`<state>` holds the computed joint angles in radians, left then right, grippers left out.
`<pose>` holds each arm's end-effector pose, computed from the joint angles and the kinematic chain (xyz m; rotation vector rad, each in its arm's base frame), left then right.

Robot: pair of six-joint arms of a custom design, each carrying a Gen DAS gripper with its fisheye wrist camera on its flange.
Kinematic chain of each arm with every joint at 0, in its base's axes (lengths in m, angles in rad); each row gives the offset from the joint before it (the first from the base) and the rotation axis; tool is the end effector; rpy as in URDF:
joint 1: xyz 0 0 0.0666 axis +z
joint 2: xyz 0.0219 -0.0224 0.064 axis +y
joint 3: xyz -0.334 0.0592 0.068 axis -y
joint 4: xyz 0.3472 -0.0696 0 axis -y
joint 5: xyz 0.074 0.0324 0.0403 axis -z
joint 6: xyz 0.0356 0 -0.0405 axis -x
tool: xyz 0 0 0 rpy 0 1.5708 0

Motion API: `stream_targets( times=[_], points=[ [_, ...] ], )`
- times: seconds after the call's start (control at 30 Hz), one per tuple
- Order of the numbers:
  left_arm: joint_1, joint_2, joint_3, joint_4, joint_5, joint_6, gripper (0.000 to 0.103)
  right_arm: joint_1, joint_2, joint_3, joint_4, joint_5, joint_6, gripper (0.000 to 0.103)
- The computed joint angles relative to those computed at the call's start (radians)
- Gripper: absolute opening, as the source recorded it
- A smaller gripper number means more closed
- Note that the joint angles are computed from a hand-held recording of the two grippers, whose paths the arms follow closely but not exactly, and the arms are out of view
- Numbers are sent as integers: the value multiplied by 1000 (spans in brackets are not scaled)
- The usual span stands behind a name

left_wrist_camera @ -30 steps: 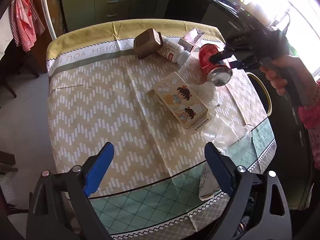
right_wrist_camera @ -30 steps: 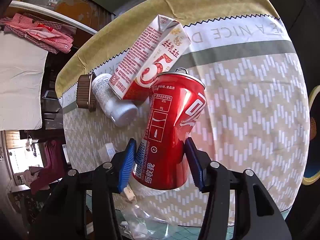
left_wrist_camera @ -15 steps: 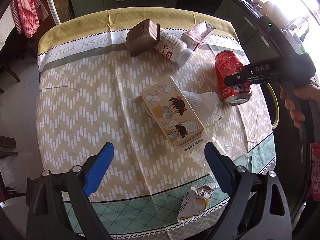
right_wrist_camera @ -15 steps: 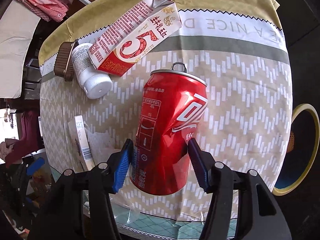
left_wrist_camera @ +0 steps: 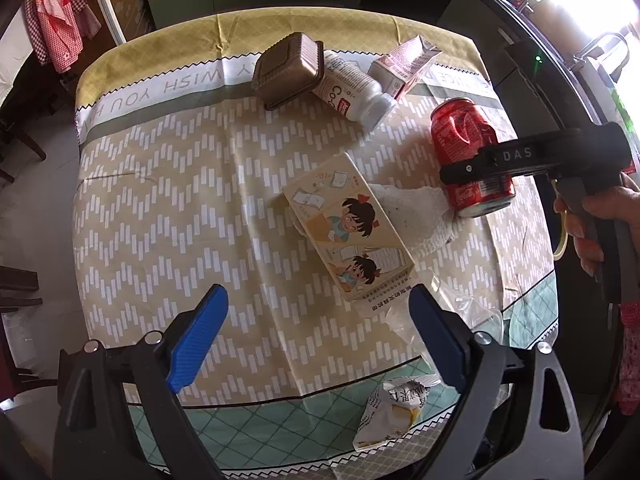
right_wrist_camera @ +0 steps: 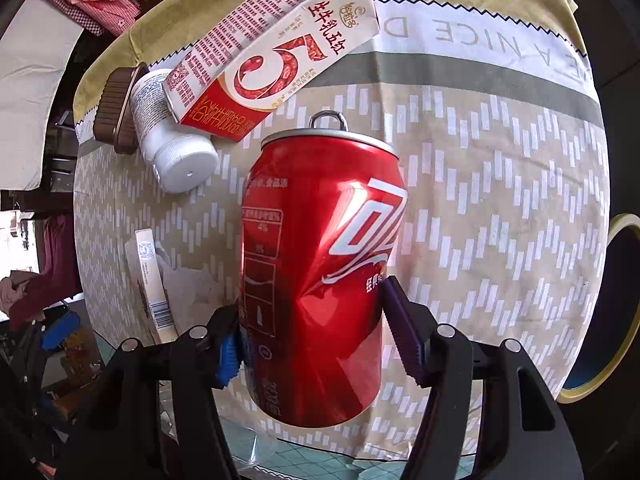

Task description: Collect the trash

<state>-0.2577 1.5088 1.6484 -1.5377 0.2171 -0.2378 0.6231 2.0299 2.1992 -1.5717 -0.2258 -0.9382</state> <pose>0.4151 -0.1177 0.4093 0.7515 2.8572 -0.3245 0.4756 0.3511 0.3512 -0.4530 -3.0388 -0.4300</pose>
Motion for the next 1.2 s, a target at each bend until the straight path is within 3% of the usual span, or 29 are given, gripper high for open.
stream_targets(
  times=[0.1,0.23,0.5,0.7,0.77,0.9,1.2],
  points=[
    [-4,23,11,-3,-13,14,87,6,-34,-47,42,-10,0,61],
    [-22,72,34,-14,-35,58,87,5,-156,-201,136,-21,-6,60],
    [-47,190,91,-47,43,272,87,10,-358,-384,198,21,15,59],
    [-69,208,91,-15,20,375,86,15,-479,-499,251,6,16,58],
    [-78,210,93,-11,21,385,82,8,-516,-544,285,-11,16,58],
    [-103,210,102,-13,31,378,57,1,-561,-613,363,-52,0,55],
    [-149,195,121,-15,-16,347,56,-27,-643,-763,494,-110,-38,49]
  ],
)
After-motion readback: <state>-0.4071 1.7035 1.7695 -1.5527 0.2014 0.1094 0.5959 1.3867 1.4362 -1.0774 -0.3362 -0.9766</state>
